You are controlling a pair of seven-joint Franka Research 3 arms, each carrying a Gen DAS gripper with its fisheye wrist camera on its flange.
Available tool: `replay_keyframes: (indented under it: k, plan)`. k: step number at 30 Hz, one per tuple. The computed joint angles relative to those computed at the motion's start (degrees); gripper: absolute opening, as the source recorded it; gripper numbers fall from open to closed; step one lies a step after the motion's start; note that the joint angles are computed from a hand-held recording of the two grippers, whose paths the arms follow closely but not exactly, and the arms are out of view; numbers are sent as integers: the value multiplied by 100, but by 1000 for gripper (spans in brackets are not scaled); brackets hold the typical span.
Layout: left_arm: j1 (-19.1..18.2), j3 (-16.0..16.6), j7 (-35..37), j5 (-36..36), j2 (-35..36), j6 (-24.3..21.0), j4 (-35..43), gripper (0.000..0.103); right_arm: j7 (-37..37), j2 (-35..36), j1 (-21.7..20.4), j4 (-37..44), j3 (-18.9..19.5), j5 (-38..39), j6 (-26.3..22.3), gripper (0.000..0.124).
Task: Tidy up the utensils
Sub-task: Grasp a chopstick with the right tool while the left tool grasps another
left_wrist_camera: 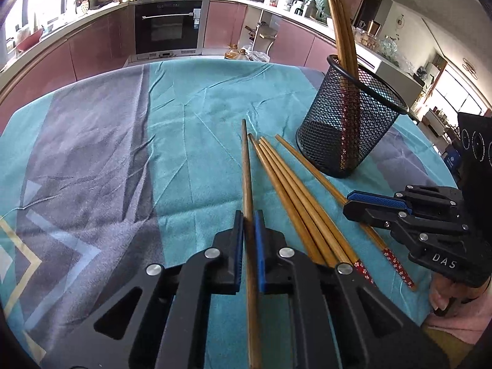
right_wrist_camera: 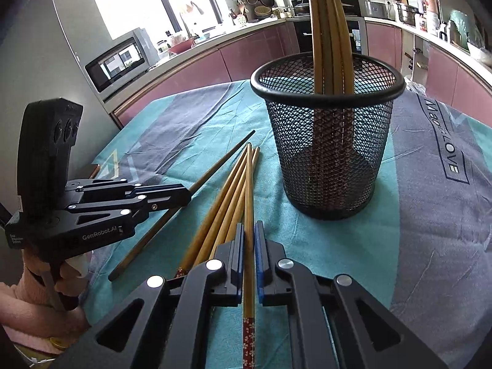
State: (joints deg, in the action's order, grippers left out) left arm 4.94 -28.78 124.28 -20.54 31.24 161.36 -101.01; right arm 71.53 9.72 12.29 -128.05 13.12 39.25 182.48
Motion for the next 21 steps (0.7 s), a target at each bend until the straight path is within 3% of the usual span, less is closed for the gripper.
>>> replay_keyframes:
  k: [2, 4, 6, 9, 11, 15, 17, 21]
  plan:
    - [18, 0, 48, 28, -84, 9, -112, 8, 30, -21, 44, -8, -47, -52, -27, 6]
    - [-38, 71, 29, 106, -113, -12, -138, 8, 312, -32, 287, -34, -341, -362, -61, 6]
    - [-26, 62, 42, 102, -74, -81, -96, 16, 633, -34, 473, -72, -587, -678, -87, 6]
    - [-74, 99, 74, 140, -9, -86, 1, 17, 1551, -17, 1051, -139, -1309, -1627, -135, 6]
    - [-190, 194, -22, 259, 56, -89, 115, 17, 1655, -10, 980, -143, -1258, -1769, -146, 7]
    - [-413, 358, -257, 554, 170, -19, 290, 15, 2253, 27, 1274, -138, -1654, -2486, -151, 7]
    - [-517, 452, -433, 722, 191, 75, 306, 8, 2283, 38, 1131, -130, -1515, -2558, -140, 8]
    - [-338, 256, -542, 740, 170, 210, 194, 8, 1962, 14, 573, -183, -902, -2231, -13, 6]
